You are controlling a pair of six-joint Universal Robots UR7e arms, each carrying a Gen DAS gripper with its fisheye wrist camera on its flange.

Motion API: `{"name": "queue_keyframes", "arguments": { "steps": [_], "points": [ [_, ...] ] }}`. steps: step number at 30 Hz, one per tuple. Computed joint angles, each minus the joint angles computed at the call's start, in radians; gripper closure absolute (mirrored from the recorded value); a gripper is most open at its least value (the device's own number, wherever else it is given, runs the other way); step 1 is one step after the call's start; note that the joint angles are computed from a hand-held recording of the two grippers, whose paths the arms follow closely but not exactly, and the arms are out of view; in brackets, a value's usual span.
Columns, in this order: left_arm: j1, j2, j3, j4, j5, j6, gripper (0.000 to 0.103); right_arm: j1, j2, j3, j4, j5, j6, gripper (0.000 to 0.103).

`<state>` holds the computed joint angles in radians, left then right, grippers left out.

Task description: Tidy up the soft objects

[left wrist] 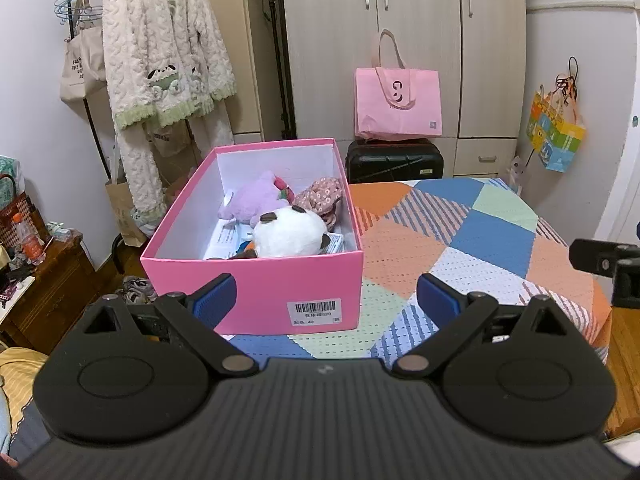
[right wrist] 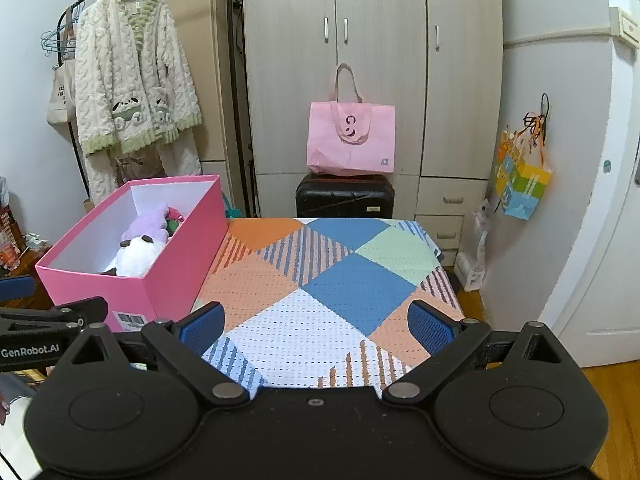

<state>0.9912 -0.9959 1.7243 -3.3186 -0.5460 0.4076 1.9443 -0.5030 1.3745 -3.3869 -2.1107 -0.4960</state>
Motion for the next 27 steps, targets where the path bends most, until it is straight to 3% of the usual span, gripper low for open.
{"name": "queue_keyframes", "arguments": {
  "steps": [16, 18, 27],
  "points": [
    [-0.007, -0.004, 0.012, -0.027, 0.001, 0.001, 0.005, 0.004, 0.001, 0.008, -0.023, -0.002, -0.012, 0.003],
    [-0.006, -0.002, 0.008, -0.030, 0.005, -0.003, 0.000, 0.003, 0.000, 0.009, -0.025, -0.002, -0.011, 0.003],
    [-0.007, 0.018, -0.001, -0.133, 0.028, 0.070, 0.000, -0.001, -0.002, 0.010, -0.028, -0.004, 0.003, 0.003]
  ]
}}
